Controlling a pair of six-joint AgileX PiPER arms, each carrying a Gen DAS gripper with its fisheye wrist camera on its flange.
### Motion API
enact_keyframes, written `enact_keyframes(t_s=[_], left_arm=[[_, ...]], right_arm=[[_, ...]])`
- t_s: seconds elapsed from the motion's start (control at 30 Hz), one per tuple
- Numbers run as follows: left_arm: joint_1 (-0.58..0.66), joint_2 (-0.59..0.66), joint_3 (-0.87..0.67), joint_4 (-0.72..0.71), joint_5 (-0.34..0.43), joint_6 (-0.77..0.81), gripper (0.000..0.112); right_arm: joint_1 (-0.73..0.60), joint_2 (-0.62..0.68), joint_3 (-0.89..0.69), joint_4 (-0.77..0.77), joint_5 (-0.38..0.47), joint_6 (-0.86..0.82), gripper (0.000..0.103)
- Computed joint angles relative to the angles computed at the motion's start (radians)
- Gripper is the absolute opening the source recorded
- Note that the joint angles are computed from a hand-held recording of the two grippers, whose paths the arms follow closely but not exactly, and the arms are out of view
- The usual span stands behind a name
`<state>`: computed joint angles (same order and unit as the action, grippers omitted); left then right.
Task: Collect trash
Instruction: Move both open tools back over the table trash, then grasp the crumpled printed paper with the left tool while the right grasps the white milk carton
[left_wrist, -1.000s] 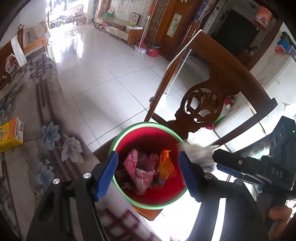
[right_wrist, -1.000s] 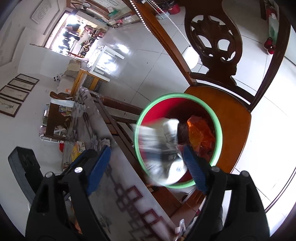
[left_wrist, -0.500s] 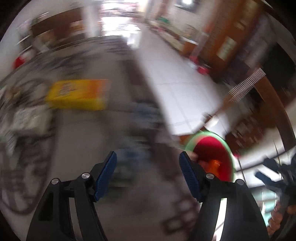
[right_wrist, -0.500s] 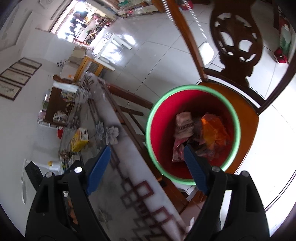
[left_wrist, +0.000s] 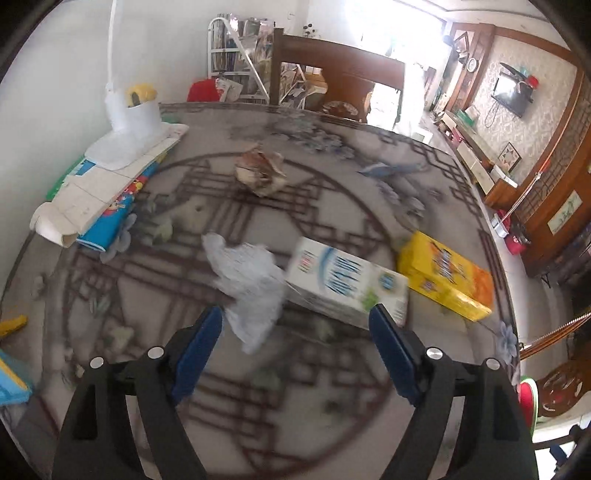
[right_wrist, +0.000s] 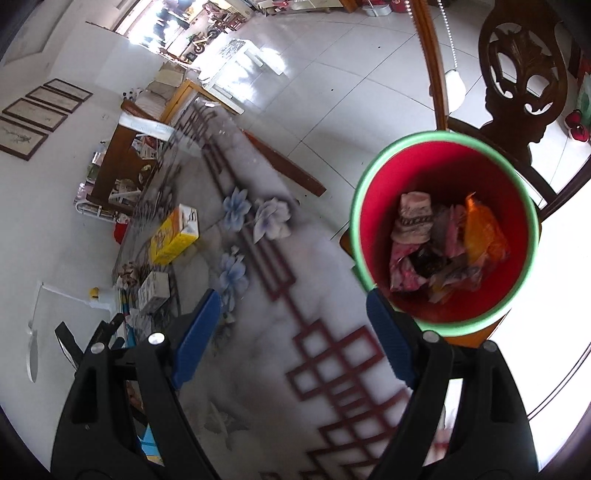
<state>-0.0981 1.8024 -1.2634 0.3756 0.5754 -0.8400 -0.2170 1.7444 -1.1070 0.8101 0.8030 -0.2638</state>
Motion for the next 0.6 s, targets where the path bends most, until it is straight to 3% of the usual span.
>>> enact_keyframes(t_s=[0.27,0.33,0.4,0.43,0.5,0.6], left_arm=[[0.150,0.098,-0.075,-0.302,-0.025,0.351,0.077],[0.180,0.133,-0.107,-0.391,-0.008,0.463,0.069],[0.219,0.173,-0.147,-0.515,0.029,0.602,0.050],[0.231,0.183,-0.155,-0.547,0.039,0.637,0.046],[0.266,0.188,-0.145,-0.671,0.033,0.771,0.043],[0.285,0.171,-0.121,-0.732,0.036,0.884,0.041]], right_arm=[[0.194,-0.047,0.052,-0.053,-0.106,0.178,0.079],[0.241,-0.054,0.055,-0.069,-0.129,0.222,0.079],[0.288,-0.056,0.047,-0.101,-0.149,0.273,0.079],[0.319,-0.054,0.032,-0.136,-0.156,0.310,0.079],[0.379,-0.036,-0.020,-0.218,-0.157,0.376,0.079],[0.439,0.017,-0.130,-0.309,-0.117,0.405,0.079]])
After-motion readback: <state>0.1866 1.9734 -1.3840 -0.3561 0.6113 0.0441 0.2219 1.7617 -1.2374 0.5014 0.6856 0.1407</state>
